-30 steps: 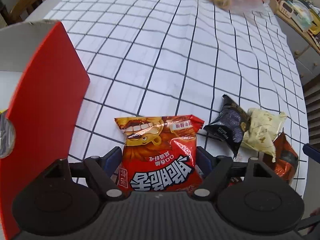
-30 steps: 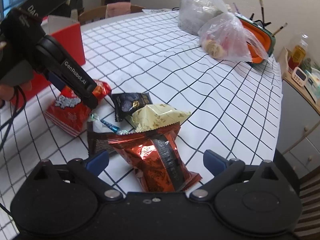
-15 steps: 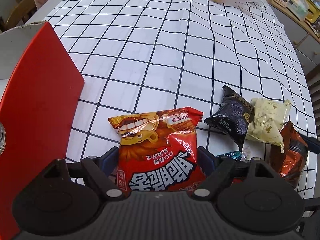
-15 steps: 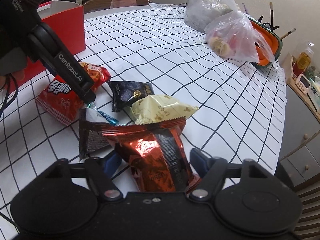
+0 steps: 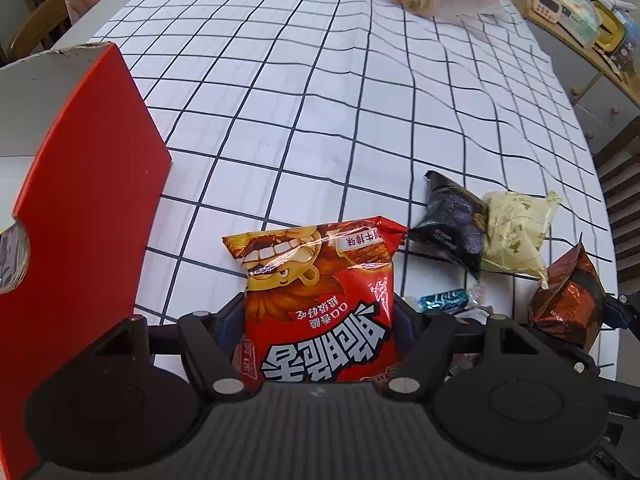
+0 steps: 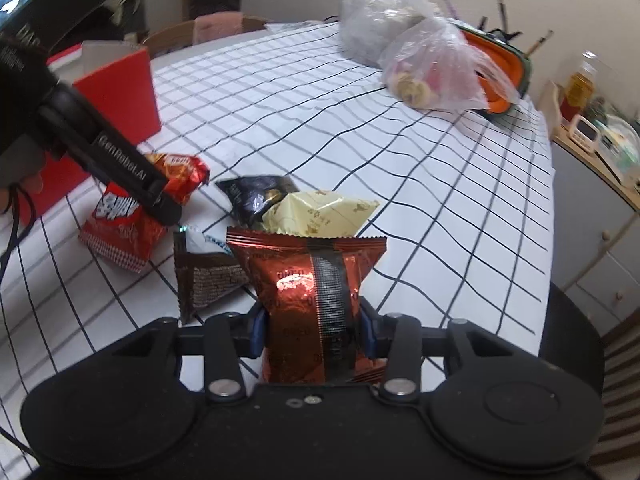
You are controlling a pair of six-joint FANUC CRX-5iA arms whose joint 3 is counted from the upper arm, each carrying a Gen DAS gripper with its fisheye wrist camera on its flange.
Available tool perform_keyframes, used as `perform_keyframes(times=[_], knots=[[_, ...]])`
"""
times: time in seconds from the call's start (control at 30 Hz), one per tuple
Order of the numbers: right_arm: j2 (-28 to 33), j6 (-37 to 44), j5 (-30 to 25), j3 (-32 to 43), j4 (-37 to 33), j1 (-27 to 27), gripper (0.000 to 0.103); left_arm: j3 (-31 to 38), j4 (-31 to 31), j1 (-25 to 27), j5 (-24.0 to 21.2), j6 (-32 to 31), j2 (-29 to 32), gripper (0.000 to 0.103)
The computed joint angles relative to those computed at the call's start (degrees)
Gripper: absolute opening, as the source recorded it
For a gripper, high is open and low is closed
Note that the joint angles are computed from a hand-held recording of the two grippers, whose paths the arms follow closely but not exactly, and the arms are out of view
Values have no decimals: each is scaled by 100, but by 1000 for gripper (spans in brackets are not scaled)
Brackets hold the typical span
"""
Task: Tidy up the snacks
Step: 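Grasp the red chip bag with the left gripper while the right grasps the brown-red bag, then carry the red chip bag in the left gripper while the right carries the brown-red bag into the box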
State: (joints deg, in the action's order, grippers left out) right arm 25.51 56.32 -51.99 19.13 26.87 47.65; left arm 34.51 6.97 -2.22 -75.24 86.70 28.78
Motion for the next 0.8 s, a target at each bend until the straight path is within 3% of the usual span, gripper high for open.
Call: perform_keyframes(times=[0.33,0.8], knots=[[-366,-1236,-130,-293,388,283,41,-706,304,148,311,-510,-674,71],[-141,-2200,-1025,641,659,872,41,-1304,855,561,389,-1392,-1531,71]])
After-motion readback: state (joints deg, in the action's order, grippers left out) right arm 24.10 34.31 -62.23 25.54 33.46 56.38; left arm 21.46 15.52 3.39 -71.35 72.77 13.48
